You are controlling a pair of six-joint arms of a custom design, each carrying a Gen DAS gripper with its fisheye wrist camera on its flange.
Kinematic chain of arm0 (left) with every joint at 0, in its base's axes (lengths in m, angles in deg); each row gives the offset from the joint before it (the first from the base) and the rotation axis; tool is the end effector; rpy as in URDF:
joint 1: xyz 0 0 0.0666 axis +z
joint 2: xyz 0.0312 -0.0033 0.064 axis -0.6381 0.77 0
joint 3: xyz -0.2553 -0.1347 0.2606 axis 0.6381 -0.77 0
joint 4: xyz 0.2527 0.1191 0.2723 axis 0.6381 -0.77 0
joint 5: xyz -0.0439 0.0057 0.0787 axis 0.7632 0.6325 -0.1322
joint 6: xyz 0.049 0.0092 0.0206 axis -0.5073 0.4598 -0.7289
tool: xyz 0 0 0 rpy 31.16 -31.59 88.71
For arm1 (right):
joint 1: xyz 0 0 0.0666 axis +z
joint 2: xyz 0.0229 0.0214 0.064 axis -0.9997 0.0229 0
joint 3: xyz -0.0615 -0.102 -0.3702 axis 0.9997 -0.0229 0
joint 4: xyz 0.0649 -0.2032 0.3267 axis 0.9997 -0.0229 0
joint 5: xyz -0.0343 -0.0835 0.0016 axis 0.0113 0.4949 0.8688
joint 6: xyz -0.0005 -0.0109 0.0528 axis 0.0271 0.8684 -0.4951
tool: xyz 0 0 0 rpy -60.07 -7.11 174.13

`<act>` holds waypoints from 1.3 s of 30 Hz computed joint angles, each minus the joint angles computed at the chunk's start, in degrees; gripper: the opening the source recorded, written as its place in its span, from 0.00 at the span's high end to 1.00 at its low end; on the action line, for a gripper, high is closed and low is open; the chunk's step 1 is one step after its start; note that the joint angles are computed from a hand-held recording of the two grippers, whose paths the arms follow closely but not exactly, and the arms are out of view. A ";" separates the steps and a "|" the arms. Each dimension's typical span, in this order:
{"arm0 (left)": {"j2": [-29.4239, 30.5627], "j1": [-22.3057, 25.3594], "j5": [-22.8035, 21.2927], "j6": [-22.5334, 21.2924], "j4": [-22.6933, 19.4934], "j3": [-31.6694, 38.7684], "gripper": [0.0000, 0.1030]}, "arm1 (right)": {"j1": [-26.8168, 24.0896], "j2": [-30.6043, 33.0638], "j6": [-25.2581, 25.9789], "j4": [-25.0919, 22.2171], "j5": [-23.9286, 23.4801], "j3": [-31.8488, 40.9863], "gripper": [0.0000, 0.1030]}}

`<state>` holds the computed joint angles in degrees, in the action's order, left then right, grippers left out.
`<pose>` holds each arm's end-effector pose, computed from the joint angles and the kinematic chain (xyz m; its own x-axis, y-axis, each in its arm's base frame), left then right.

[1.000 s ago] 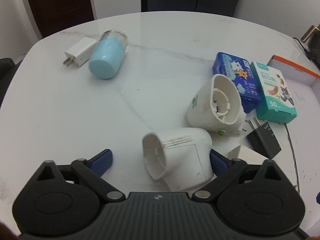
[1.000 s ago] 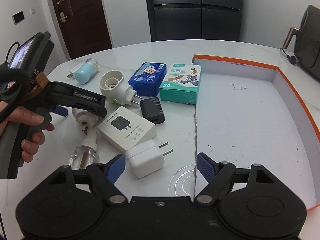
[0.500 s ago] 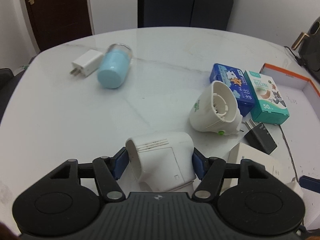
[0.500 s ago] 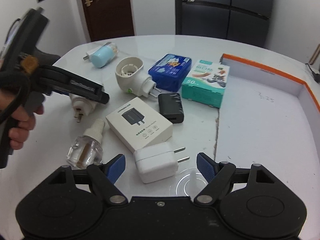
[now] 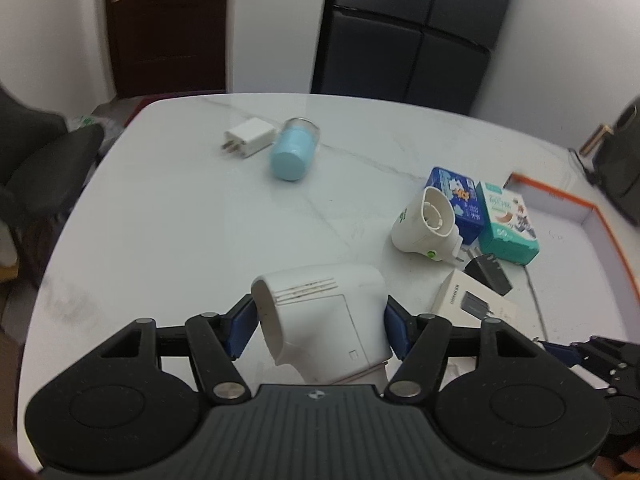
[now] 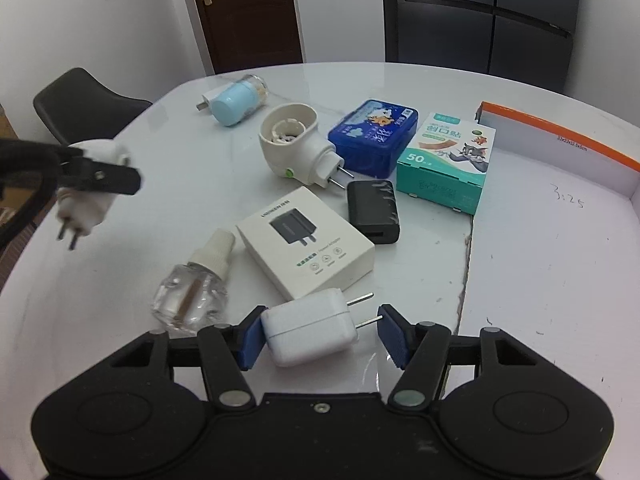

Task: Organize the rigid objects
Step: 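Lift and carry the socket adapter and charger with both tools to the orange-rimmed box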

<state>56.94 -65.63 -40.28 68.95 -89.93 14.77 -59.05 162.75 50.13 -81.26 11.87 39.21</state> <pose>0.4849 -0.2384 0.4460 -0.7425 0.2091 -0.6363 0.3633 0.9239 -0.1202 0.4016 0.2199 0.4137 -0.8041 0.1307 -0.5800 0.0411 0.9854 0.1652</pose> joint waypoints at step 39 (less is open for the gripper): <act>18.76 -21.51 -7.18 7.05 -10.94 35.61 0.36 | -26.85 -18.32 8.86 -7.57 -1.14 4.65 0.30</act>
<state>75.70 -87.14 -47.46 76.00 -100.87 50.38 -85.89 144.44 58.99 -88.83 10.73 43.86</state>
